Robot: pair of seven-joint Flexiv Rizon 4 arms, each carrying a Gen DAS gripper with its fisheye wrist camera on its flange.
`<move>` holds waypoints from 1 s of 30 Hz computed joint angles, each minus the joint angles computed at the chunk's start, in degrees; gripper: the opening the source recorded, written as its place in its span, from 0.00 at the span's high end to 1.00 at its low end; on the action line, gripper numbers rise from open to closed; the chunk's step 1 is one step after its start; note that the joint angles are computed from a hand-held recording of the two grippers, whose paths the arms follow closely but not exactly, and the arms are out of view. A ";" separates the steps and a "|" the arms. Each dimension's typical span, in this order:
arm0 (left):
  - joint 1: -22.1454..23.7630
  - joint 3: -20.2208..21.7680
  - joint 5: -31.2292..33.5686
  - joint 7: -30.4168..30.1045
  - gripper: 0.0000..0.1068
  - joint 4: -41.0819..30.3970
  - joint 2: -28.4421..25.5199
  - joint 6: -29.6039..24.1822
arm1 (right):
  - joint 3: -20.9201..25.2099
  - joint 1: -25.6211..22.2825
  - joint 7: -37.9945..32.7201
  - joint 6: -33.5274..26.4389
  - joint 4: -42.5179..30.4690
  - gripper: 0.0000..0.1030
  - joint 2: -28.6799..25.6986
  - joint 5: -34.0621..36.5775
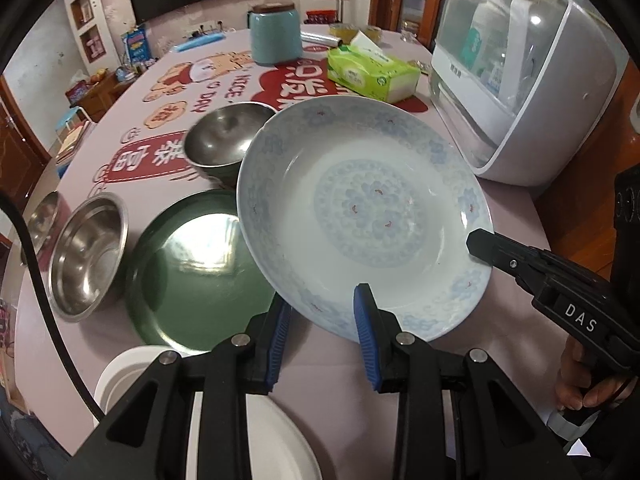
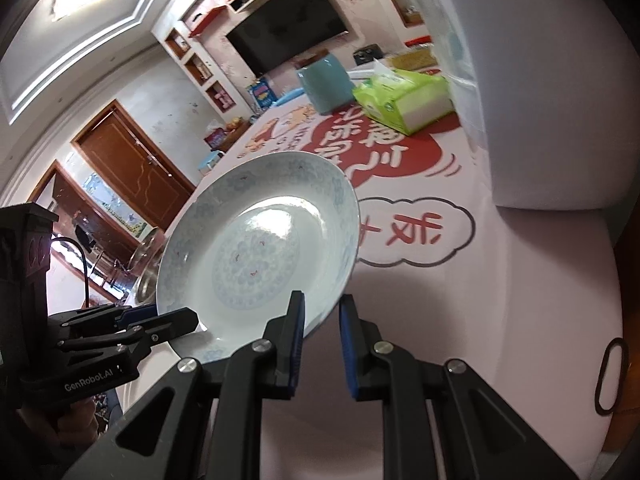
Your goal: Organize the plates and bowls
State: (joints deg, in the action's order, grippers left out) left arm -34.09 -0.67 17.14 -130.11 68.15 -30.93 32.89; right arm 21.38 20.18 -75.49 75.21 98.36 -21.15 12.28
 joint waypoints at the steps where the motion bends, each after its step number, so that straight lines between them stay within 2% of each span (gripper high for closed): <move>1: -0.38 0.34 0.44 -1.02 0.71 0.94 0.84 0.33 | 0.12 0.05 -0.23 0.04 0.02 0.84 0.12 -0.03; 16: -1.21 -1.43 5.57 -11.77 0.71 12.07 11.15 1.76 | 1.17 2.42 -3.82 -0.50 1.67 0.84 3.92 0.74; 30: 1.39 -5.07 6.63 -16.59 0.71 22.35 19.69 2.26 | 0.99 6.42 -2.33 -0.94 3.58 0.84 5.69 0.23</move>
